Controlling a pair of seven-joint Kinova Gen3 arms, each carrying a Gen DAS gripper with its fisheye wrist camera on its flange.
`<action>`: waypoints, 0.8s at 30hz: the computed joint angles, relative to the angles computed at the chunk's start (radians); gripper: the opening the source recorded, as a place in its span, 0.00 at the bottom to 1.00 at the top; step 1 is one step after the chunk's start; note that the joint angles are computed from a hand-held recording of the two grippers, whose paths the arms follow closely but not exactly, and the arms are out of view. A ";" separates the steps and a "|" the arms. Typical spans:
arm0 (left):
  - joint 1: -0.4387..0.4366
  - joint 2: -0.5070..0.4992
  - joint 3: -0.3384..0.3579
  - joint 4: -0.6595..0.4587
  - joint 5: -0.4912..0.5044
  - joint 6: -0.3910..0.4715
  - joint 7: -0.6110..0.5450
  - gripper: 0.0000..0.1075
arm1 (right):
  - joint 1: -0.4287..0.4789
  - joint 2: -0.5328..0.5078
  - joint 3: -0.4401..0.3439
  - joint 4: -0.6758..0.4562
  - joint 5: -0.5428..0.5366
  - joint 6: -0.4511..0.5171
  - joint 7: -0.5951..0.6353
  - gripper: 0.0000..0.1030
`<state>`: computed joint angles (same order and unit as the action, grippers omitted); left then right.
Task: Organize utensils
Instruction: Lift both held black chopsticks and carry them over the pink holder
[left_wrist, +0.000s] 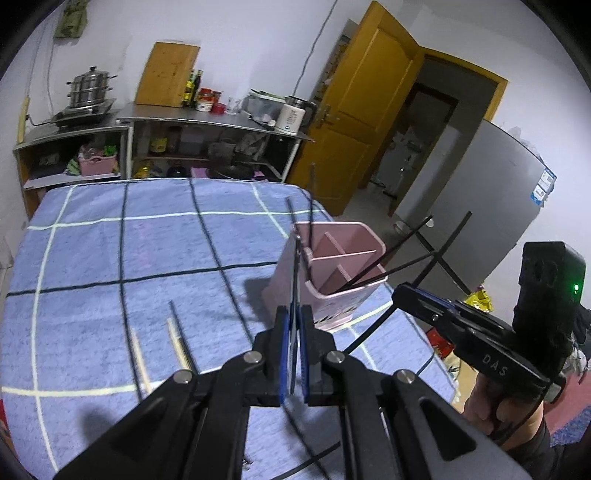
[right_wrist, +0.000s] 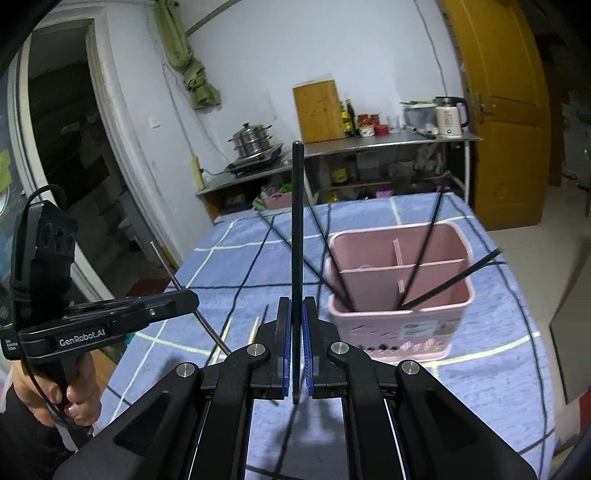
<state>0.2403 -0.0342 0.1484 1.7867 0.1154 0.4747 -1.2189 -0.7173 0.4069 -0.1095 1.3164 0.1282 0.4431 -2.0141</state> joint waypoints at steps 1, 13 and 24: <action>0.002 0.010 0.001 -0.014 0.006 0.002 -0.008 0.05 | -0.004 -0.006 0.011 0.003 0.006 -0.003 -0.008 0.05; 0.014 0.110 0.001 -0.216 -0.004 0.032 -0.029 0.05 | -0.037 -0.027 0.106 -0.048 0.143 -0.021 -0.142 0.05; 0.020 0.212 -0.021 -0.340 -0.028 0.049 -0.012 0.05 | -0.016 0.038 0.102 -0.163 0.175 0.035 -0.147 0.05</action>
